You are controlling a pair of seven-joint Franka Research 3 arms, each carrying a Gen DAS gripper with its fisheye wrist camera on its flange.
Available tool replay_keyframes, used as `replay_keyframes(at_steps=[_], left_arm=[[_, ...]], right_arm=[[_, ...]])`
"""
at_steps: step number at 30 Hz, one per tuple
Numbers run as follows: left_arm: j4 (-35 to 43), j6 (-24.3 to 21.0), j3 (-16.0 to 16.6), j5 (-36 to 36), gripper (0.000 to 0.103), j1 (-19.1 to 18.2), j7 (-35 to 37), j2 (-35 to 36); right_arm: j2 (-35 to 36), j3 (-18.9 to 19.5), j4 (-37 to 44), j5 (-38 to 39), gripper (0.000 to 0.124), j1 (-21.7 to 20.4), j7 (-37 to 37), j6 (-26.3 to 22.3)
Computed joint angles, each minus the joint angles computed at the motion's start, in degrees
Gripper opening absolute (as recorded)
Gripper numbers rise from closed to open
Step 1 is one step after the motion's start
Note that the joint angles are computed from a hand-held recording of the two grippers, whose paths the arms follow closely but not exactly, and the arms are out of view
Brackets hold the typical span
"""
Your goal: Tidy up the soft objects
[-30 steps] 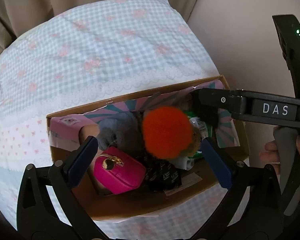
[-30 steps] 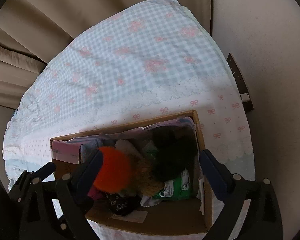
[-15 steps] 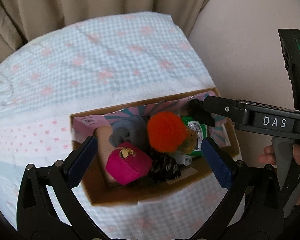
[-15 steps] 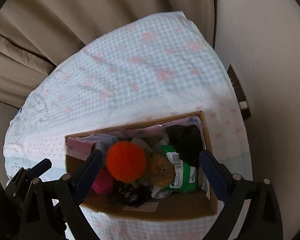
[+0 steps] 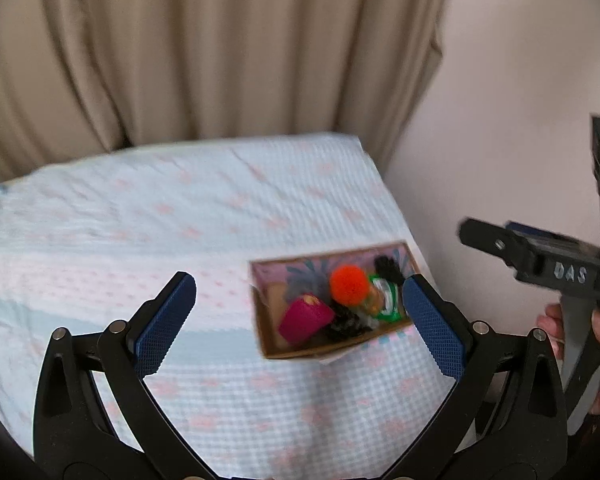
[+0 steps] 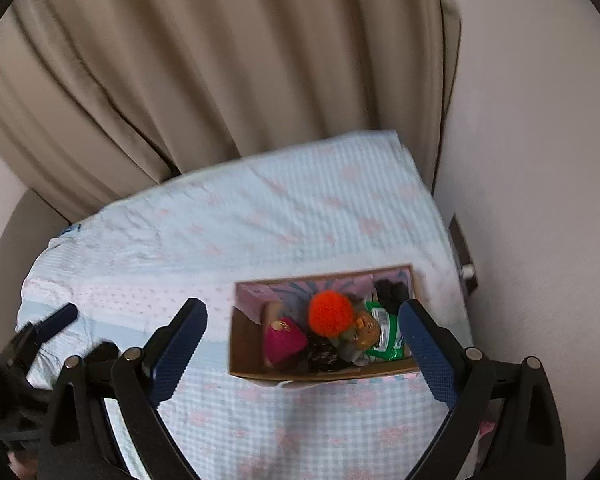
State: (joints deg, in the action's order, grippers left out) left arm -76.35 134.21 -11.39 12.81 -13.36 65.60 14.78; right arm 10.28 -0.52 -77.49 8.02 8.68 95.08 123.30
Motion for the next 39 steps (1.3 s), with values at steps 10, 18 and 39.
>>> replay_keyframes(at_steps=[10, 18, 39], left_arm=[[-19.2, 12.5, 0.7, 9.8, 0.103, 3.4, -8.7, -20.0], [-28.6, 17.0, -1.2, 14.8, 0.103, 6.5, -14.4, -29.1], [-32.2, 18.9, -3.4, 19.6, 0.103, 9.5, -19.1, -33.1]], right_arm=[[-16.5, 3.8, -14.6, -12.1, 0.096, 3.3, 5.9, 12.1], [-24.2, 7.1, -22.9, -17.6, 0.096, 1.8, 10.7, 19.3], [-27.5, 10.3, -25.5, -20.7, 0.096, -1.0, 13.3, 22.2]])
